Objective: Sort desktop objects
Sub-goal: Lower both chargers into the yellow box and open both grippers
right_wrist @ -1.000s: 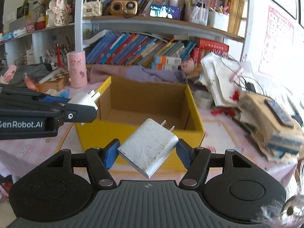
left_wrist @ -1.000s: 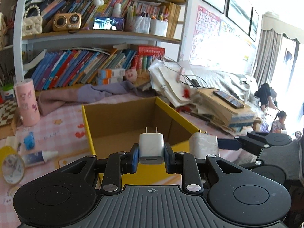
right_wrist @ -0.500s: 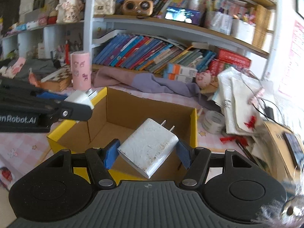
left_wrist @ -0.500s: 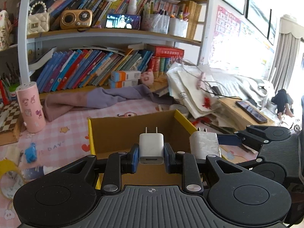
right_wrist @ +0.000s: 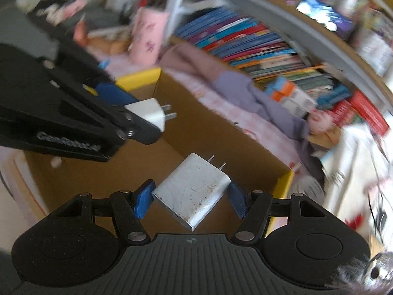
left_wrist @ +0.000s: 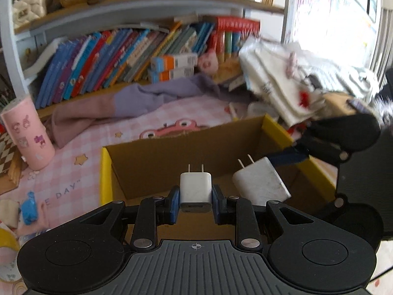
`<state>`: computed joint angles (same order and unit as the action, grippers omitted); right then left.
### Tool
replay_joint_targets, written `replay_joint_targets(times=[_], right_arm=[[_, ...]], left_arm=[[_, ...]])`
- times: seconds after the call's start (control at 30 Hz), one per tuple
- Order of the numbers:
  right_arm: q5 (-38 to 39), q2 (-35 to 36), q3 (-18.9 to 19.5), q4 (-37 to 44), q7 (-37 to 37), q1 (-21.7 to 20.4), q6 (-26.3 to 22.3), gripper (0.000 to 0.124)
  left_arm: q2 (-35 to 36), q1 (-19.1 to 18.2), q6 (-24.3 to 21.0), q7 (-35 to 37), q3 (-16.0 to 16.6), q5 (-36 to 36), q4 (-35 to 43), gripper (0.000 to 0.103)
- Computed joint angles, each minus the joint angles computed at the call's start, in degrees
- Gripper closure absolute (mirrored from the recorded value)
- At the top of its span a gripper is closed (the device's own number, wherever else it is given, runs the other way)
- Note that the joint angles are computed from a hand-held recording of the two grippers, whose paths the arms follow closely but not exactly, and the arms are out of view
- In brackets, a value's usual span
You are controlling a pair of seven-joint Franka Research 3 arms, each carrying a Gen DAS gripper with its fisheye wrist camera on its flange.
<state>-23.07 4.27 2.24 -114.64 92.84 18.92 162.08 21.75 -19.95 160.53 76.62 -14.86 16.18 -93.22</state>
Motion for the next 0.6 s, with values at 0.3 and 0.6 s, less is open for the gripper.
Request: replay_joint_targets(times=[0.3,0.6], right_arm=[[16.74,7.82,1.63,9.73,-25.57,-1.70,-9.58,0.062],[19.58,10.83,1.01,15.55,-35.60,-0.06,-20.30,0.057]], left_arm=[[5.03,-3.63,-12.37,-4.40,2.74,3.61,8.72,0.078],[6.67,-2.69,-16.66,-3.84,1.31,1.09,12.09,0.048]])
